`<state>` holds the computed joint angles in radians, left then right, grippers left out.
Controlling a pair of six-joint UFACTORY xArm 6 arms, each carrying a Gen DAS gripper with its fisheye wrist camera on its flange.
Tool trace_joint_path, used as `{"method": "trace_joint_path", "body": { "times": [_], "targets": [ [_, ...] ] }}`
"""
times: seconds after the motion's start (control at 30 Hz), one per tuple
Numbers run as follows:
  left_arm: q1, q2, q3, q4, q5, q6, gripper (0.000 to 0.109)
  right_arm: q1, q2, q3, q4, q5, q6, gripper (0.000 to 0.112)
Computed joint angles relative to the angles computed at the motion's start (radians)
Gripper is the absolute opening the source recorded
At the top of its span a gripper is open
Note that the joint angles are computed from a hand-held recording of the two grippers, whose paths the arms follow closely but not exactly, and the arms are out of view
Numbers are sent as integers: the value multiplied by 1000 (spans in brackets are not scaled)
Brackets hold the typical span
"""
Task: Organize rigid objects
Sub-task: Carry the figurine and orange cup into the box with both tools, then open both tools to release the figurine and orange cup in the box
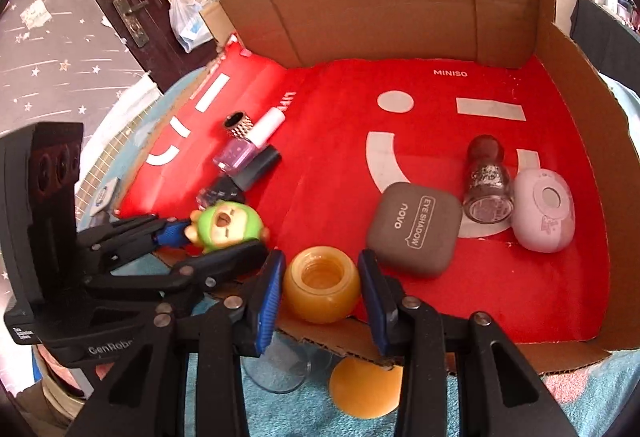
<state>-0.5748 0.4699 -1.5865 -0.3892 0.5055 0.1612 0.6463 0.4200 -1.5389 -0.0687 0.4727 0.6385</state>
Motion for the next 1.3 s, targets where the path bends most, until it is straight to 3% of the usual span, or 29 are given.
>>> {"method": "trace_joint_path", "body": {
  "times": [0.13,0.43,0.6,0.73,1.3],
  "targets": [
    [6,8,-4,27,-16,-27,44,0,8,-14,-58,22,41,40],
    [4,10,7,114,-53,-91,44,8,16,-63,-459,185,335,40],
    [3,14,1,121,-51,-96,44,9,29,-84,-536,235,389,40],
    [2,12,6,136,-56,-104,44,15,47,-108,-557,269,384,40],
    [2,13,3,140,-52,-107,44,5,53,-102,-522,242,374,40]
  ]
}}
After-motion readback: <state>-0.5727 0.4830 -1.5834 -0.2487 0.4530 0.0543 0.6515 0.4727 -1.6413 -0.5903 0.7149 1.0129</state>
